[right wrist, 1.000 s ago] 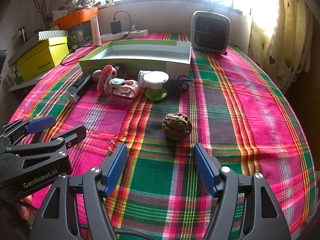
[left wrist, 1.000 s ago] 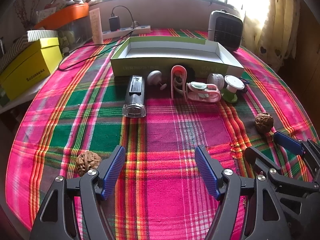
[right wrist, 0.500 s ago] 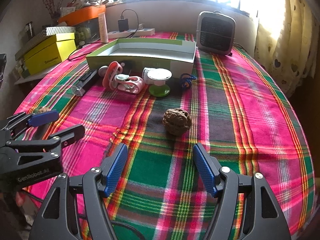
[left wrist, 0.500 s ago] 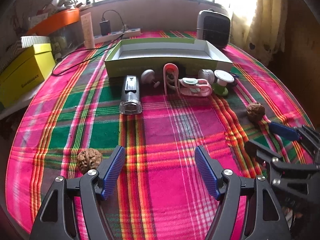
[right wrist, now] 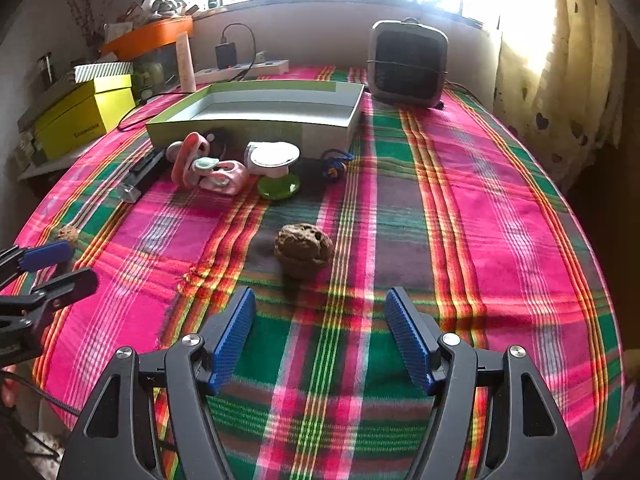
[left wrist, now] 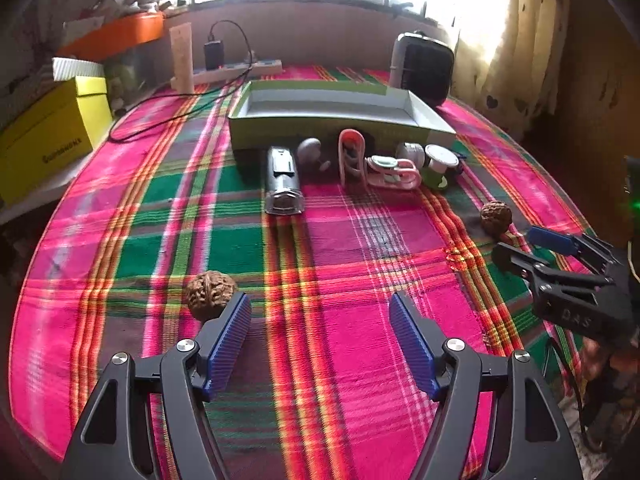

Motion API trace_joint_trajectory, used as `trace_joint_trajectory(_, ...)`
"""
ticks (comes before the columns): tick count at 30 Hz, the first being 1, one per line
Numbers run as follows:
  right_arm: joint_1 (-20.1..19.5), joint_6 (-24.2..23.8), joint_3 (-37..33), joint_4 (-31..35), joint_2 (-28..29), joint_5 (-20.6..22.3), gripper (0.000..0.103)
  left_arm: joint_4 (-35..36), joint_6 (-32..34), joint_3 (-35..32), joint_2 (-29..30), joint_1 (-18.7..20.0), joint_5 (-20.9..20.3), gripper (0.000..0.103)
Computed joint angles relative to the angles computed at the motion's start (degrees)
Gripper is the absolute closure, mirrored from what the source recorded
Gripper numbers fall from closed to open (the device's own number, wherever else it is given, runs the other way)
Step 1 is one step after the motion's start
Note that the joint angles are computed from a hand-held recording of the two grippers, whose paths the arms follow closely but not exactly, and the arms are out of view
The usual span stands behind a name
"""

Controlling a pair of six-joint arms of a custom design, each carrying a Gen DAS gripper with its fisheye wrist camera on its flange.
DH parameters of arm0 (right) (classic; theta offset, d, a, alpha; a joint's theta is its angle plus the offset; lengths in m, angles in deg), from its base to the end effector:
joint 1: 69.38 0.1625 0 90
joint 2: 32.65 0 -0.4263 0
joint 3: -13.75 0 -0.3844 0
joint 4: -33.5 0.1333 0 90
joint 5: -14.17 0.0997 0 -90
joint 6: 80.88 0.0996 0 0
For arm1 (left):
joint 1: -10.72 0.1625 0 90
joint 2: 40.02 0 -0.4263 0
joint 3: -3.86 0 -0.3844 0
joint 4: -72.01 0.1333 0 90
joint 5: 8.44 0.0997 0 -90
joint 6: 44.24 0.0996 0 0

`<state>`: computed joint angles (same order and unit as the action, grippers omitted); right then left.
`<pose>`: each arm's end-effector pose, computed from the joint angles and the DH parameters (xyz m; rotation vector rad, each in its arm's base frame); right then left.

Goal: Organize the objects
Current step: 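Close the right gripper on one walnut while the left gripper closes on the other walnut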

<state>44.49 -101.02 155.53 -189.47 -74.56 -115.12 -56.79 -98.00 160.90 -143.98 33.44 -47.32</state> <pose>0.2168 -0.3163 0.0584 0.6578 -2.3018 0.7347 -0.1116 -0.2753 0.1837 0.4193 2.3332 -0.8393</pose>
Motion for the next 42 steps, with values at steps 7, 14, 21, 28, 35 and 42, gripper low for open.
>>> trace_joint_trajectory(7, -1.0, -1.5, -1.0, 1.6, -0.4, 1.2, 0.035, 2.2, -0.5, 0.8, -4.4, 0.3, 0.2, 0.032)
trace_joint_trajectory(14, -1.1, -2.7, -2.0, 2.4, -0.1, 1.6, 0.035, -2.5, 3.3, 2.3, -6.8, 0.8, 2.1, 0.032)
trace_joint_trajectory(21, -1.0, -3.5, -2.4, 2.8, 0.0, 2.9, 0.054, -9.1, 6.4, 2.7, -4.2, 3.1, 0.6, 0.032)
trace_joint_trajectory(28, 0.0, -3.9, -3.2, 3.6, 0.8, 3.0, 0.070, -8.5, 6.7, 2.9, -5.4, 2.1, 0.9, 0.032)
trace_joint_trajectory(35, 0.9, -3.4, -3.7, 4.9, 1.4, 4.5, 0.070, -6.7, 6.5, 3.0, -8.9, 0.3, 2.1, 0.032)
trace_joint_trajectory(42, 2.0, -3.2, -4.5, 6.0, 2.3, 4.6, 0.070, -0.5, 4.2, 2.1, -12.4, -0.5, 5.1, 0.032)
